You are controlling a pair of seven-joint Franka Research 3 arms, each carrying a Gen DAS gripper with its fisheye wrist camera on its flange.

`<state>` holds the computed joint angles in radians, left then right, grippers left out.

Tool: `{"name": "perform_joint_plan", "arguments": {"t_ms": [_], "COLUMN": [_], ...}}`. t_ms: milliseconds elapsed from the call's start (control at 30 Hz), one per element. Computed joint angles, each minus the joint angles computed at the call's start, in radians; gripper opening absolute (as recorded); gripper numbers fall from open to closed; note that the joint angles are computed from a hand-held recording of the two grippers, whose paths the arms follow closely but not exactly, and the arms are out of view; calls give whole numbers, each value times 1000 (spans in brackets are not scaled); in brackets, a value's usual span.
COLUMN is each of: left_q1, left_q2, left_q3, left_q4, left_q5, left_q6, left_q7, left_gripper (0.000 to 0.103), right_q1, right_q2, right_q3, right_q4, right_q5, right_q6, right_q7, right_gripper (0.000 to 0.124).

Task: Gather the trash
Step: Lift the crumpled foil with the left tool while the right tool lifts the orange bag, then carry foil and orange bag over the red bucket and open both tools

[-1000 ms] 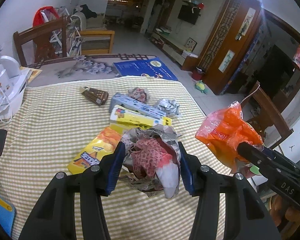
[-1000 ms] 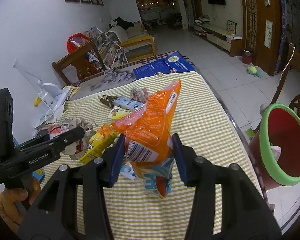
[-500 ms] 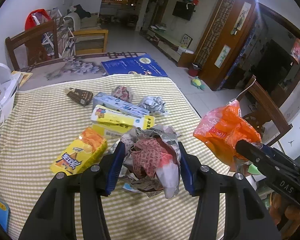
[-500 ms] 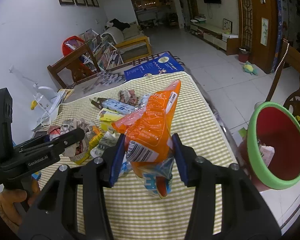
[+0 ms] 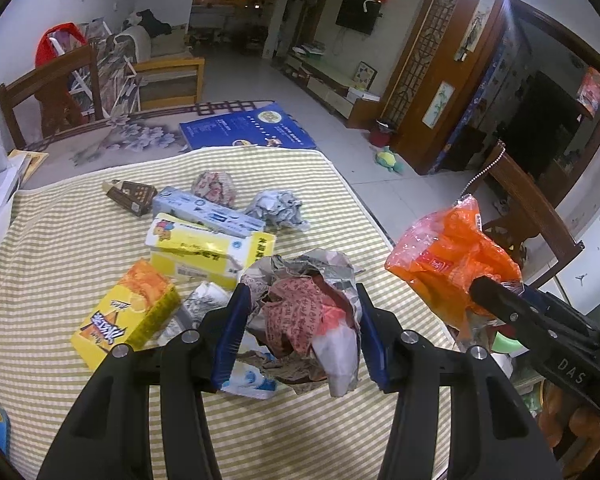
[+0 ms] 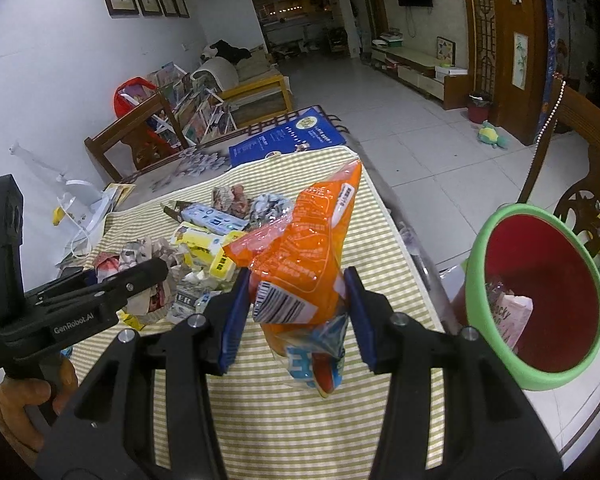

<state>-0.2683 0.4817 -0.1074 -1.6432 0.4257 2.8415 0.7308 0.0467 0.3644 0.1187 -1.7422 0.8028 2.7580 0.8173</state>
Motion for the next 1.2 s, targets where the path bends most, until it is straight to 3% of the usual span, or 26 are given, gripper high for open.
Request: {"name": "perform_joint_plan", "arguments": {"t_ms": [800,1200], "left_q1": [-87,-133], "left_q2": [168,260], "left_q3": [6,6], "left_q4": [302,464], "left_q5": [8,-3], "left_q6": [-154,-220], "left_q7": [10,29], "left_gripper": [49,49], "right_q1": [-103,-135], "right_q2": [92,107], "right_q3": [-2,-6], "right_q4": [149,168], "right_q5": [58,73], "right_q6": [-95,-100], "right_q7": [-71,-84], "right_gripper": [45,45]}}
